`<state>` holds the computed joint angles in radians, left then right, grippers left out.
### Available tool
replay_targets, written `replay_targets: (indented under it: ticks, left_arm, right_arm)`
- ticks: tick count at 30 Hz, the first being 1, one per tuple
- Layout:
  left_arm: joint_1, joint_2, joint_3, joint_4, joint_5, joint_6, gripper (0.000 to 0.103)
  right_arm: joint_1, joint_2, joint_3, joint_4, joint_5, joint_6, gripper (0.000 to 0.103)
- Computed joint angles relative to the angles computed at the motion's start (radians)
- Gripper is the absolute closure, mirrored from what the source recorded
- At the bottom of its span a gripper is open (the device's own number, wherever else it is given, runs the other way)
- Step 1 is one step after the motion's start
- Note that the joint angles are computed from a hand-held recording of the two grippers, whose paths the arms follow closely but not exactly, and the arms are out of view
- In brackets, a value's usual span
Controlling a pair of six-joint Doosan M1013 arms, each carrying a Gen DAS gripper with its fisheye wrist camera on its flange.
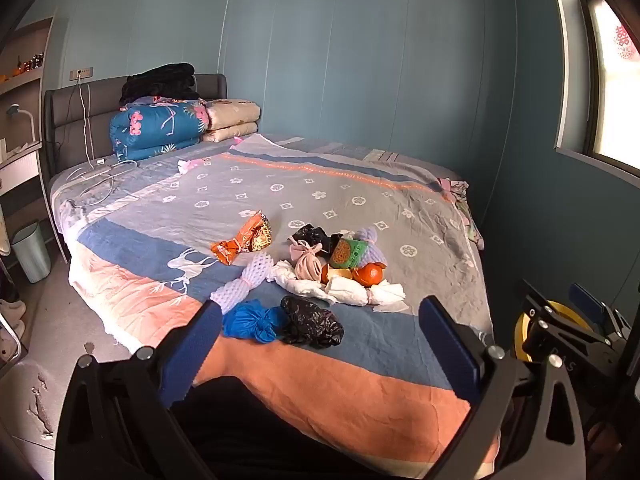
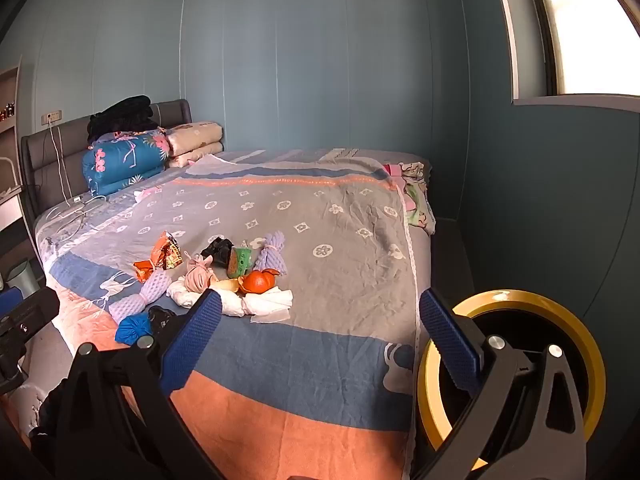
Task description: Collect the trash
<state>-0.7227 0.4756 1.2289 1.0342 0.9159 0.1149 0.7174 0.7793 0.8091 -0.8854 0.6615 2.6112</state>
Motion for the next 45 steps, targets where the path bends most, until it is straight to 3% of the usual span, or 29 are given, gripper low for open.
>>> replay_targets:
  ticks: [45]
  left_arm:
    - [0.000,0.001,-0.002,-0.003,0.003,0.006,0.008]
  right_arm:
    - [-0.004,-0.002,0.001,0.013,-0.001,-0.001,0.008]
